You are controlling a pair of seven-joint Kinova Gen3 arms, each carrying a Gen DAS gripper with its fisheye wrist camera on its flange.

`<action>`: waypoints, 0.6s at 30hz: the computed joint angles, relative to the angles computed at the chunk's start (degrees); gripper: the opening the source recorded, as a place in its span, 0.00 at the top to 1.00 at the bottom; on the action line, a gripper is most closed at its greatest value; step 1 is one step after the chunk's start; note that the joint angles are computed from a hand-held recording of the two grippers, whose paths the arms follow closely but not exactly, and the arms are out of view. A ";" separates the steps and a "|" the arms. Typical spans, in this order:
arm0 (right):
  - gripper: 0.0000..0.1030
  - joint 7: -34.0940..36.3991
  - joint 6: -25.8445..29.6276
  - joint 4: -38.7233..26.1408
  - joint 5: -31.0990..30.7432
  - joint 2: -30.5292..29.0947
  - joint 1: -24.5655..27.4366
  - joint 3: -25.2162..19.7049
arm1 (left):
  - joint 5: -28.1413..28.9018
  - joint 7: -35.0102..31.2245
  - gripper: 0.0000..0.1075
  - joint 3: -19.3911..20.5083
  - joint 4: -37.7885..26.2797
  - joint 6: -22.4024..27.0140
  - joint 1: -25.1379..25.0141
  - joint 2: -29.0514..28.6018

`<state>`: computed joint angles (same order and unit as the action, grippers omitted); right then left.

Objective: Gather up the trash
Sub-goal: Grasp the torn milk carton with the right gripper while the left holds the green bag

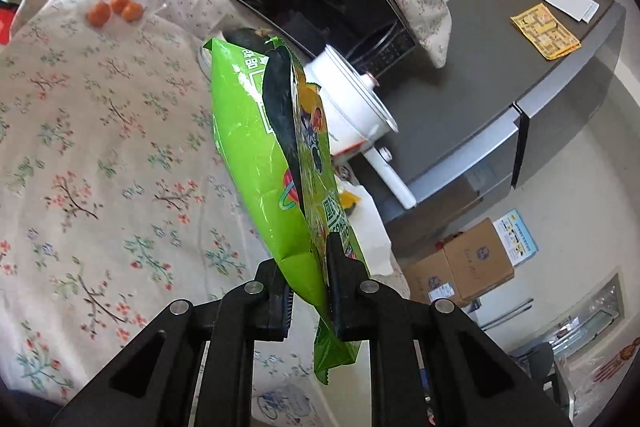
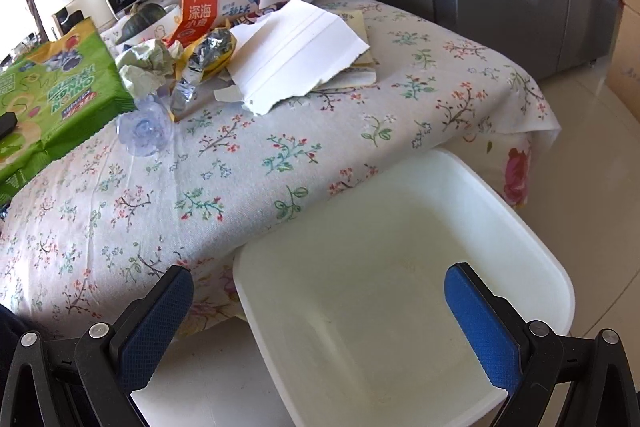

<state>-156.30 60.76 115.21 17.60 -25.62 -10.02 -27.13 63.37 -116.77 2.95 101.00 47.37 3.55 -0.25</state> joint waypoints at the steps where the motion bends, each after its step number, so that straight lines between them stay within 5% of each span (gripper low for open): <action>1: 0.00 0.57 -0.89 -0.57 -0.10 0.73 -0.17 0.77 | -0.06 0.30 0.86 -0.54 -0.22 0.14 -0.56 0.35; 5: 0.00 3.13 -6.56 -4.00 0.21 4.73 -0.19 5.28 | 4.32 -0.81 0.86 -0.44 -0.86 4.46 -4.29 2.84; 9: 0.00 3.48 -8.38 -12.04 4.28 13.45 -2.71 9.77 | 0.83 -0.03 0.86 -0.29 -1.62 2.16 -3.02 2.25; 12: 0.00 8.33 -10.55 -19.89 0.81 21.42 -0.95 12.49 | -1.50 0.60 0.86 0.18 -1.58 -0.04 -2.40 1.68; 18: 0.02 8.88 -8.11 -35.82 1.33 36.02 -6.61 20.55 | -2.60 3.11 0.86 0.21 -2.50 -0.15 -2.60 3.00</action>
